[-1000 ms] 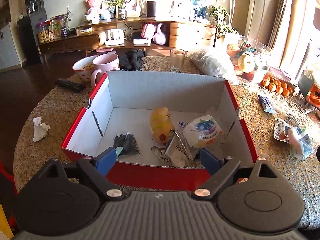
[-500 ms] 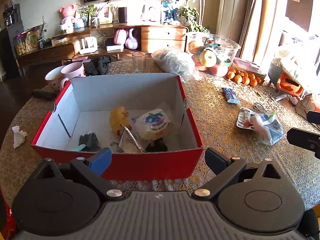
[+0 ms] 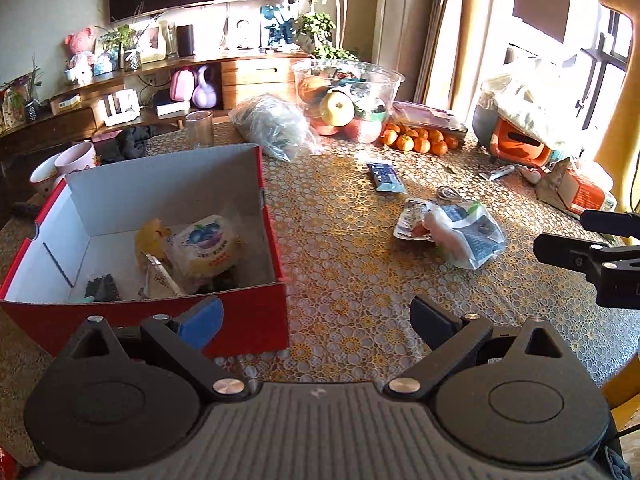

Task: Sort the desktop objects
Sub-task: 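Withdraw both tools from the box toward the white packet on the table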

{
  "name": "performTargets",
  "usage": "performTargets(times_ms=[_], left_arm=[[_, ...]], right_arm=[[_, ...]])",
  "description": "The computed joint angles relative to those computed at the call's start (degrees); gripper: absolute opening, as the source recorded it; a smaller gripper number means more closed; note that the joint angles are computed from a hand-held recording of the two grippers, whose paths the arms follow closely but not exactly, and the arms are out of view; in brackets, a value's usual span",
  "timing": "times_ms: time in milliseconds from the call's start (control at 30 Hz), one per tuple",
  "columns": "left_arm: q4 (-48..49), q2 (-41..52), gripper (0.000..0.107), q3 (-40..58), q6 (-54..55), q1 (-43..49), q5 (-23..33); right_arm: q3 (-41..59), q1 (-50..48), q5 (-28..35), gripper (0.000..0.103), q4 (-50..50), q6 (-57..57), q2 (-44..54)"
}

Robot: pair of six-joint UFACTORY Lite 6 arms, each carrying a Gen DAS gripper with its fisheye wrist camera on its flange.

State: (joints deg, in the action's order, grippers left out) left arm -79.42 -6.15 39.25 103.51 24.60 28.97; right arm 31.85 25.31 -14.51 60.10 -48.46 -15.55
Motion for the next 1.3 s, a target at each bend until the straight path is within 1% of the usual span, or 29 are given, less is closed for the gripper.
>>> performTargets(times_ms=[67,167,300,367,533,733,933,1067,1200,1300], left_arm=[[-2.5,-0.43,0.1,-1.06,2.08,-2.3,-0.71],[-6.2,-0.21,0.1,-1.85,4.79,-5.54,-1.56],[-10.66,2.47,0.1,-0.67,7.09,-10.26,-3.7],[-12.93,4.61,0.1,0.79,8.09,-12.77,-5.36],[-17.7,11.27,0.1,5.81,10.81,-17.31,-8.38],[-20.98,19.19,0.1,12.86,12.43,-21.27,-11.09],[-18.12,27.87,0.1,23.21,7.1,-23.94,-13.9],[-11.35,33.82,0.1,30.41,-1.57,-24.93,-15.0],[-7.13,38.76,0.1,36.35,-6.98,-25.95,-16.31],[0.69,42.62,0.1,41.56,-15.89,-26.6,-16.96]], right_arm=[[-0.93,-2.16,0.65,0.093,-4.5,3.91,-0.33],[-1.82,-5.69,1.43,0.093,-14.16,12.34,0.08],[-1.89,-9.77,1.76,0.093,-27.1,23.59,1.77],[-1.93,-11.9,1.6,0.093,-34.87,30.1,2.79],[0.06,-15.47,0.75,0.093,-48.79,41.39,7.23],[4.4,-19.26,-1.3,0.093,-60.65,50.79,14.84],[9.45,-22.15,-2.68,0.093,-69.74,58.12,22.13],[12.65,-23.21,-3.3,0.093,-73.75,61.19,26.56],[14.92,-23.45,-3.88,0.093,-76.91,63.59,29.47],[16.0,-22.35,-4.33,0.093,-77.56,63.17,31.1]])
